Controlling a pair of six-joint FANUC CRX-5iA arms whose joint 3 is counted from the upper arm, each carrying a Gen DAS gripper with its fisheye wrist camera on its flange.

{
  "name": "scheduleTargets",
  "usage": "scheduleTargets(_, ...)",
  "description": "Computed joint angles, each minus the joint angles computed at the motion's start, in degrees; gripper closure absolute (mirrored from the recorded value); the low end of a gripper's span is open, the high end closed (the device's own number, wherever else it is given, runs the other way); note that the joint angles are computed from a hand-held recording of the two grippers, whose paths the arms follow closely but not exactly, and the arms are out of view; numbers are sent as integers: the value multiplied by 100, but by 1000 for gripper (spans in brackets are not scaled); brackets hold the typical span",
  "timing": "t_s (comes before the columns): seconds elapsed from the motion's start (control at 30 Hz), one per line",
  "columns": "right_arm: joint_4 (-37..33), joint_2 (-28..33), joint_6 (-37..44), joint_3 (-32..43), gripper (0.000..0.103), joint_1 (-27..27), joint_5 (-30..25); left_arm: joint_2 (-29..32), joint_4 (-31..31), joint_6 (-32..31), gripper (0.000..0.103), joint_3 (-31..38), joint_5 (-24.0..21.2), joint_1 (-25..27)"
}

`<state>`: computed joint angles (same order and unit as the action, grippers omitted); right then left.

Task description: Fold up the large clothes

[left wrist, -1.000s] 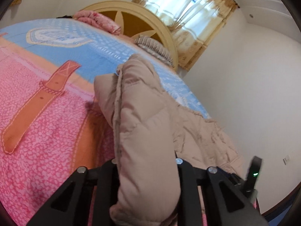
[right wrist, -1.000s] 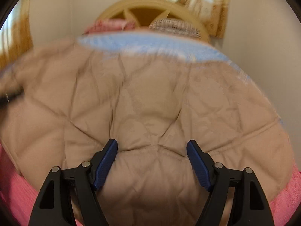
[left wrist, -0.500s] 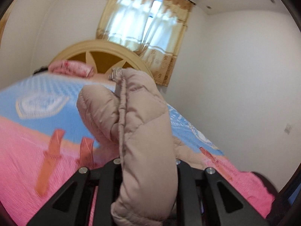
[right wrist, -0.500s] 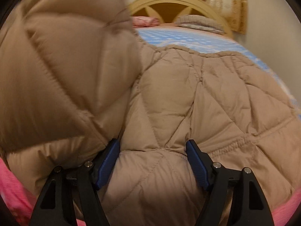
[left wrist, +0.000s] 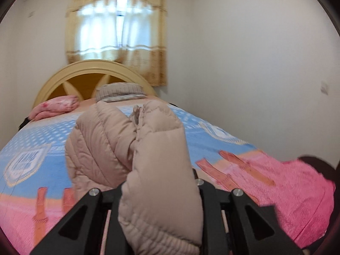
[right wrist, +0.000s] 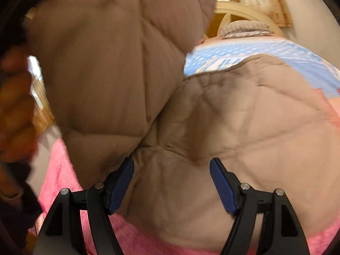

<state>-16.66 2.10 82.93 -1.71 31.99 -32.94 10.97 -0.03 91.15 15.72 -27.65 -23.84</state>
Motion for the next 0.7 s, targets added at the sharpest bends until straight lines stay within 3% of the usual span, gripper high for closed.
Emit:
scheduleTargets(0.13,-305,-346,86,-298,29,-466,83,184,-335,-60,85,141,-86,-255)
scheduleTargets(0.3,-27,-488,-381,-477,29,-870,285,437,-784,-191,85,342,-289,-492)
scheduleTargets(0.4,145,-424,-751,-429,29,-1126,401,645,-795,-770,82,486,-493,-593)
scheduleTargets(0.47,-11,-457,-812,-410,29,-1286,500,767,-882,-1057,78,587,-624,-675)
scheduleTargets(0.53,-379,-430,-572,-262,29,-1456,528,825,-994,-1204,67,615,-642,-734)
scheduleTargets(0.63,-728,-408,-164,-30,30,-1512,474,823,-622,-1558,52,490,-566,-679)
scheduleTargets(0.7,-1136,-273,379,327,41,-1674,204,820,-605,-1572,49,462,-523,-683)
